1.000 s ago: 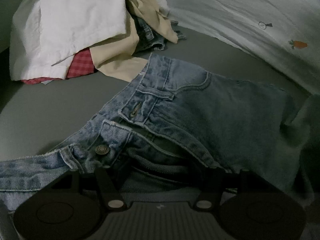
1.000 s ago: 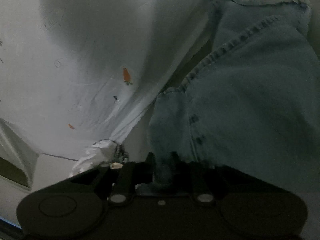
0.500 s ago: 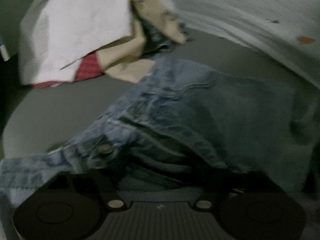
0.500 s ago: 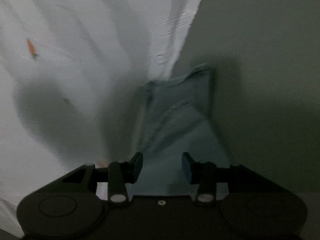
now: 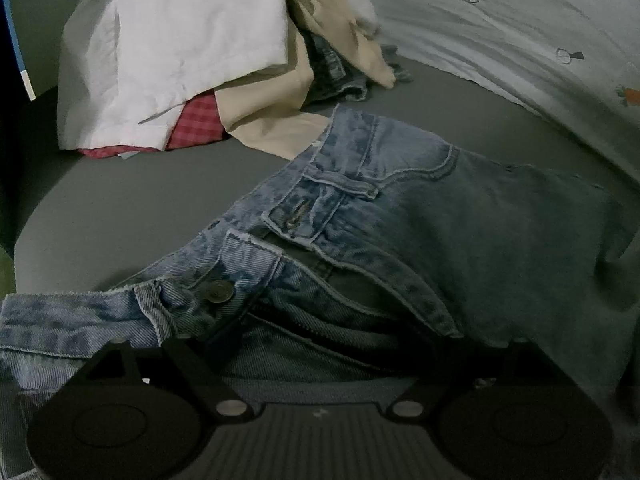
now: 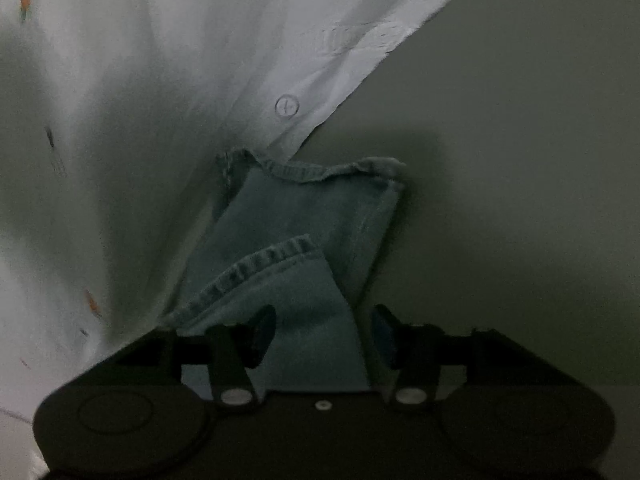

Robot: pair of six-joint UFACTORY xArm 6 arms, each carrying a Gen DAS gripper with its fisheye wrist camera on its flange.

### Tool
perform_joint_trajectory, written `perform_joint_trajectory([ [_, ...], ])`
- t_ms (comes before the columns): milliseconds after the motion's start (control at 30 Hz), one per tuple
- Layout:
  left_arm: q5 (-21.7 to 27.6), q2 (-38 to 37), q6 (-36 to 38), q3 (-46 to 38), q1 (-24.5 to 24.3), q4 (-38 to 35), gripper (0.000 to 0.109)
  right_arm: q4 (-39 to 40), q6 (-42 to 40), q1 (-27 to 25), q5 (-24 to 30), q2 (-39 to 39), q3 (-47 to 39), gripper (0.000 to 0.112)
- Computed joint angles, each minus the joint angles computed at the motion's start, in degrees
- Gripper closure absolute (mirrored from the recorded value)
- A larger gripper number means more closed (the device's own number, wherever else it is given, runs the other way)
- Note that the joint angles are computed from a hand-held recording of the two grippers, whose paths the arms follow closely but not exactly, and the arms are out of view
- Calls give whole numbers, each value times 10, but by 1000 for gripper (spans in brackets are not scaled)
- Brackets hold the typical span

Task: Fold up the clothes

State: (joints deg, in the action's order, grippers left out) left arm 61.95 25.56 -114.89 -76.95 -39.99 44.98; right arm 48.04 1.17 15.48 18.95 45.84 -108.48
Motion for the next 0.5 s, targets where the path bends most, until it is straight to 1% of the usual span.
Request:
perform_joint_trajectory([
  [33, 3, 2, 0, -3, 0, -2, 21, -31, 11, -1, 15, 19, -30, 57],
  [100, 12, 9, 8, -15, 1, -9, 21, -52, -2, -3, 47, 48, -80, 60],
  [167, 19, 13, 14, -23, 1, -14, 21, -117, 41, -3, 69, 51, -95, 64],
  [200, 21, 13, 14, -24, 1, -15, 21, -128, 45, -4, 78, 50, -98, 77],
  [233, 21, 13, 14, -25, 1, -15, 21, -127, 49, -6, 83, 48, -97, 100],
  [267, 21, 13, 13, -24, 1, -15, 21, -123, 52, -8, 86, 44, -93, 106],
  [333, 20, 12, 10, -23, 0, -14, 21, -70, 22, -8, 48, 13, -42, 109],
  [400, 20, 12, 4, -21, -1, -11, 21, -28, -15, -4, 4, -29, 22, 109],
  [500, 20, 12, 6, -22, 0, -13, 21, -6, -50, -1, -52, -87, 99, 109],
])
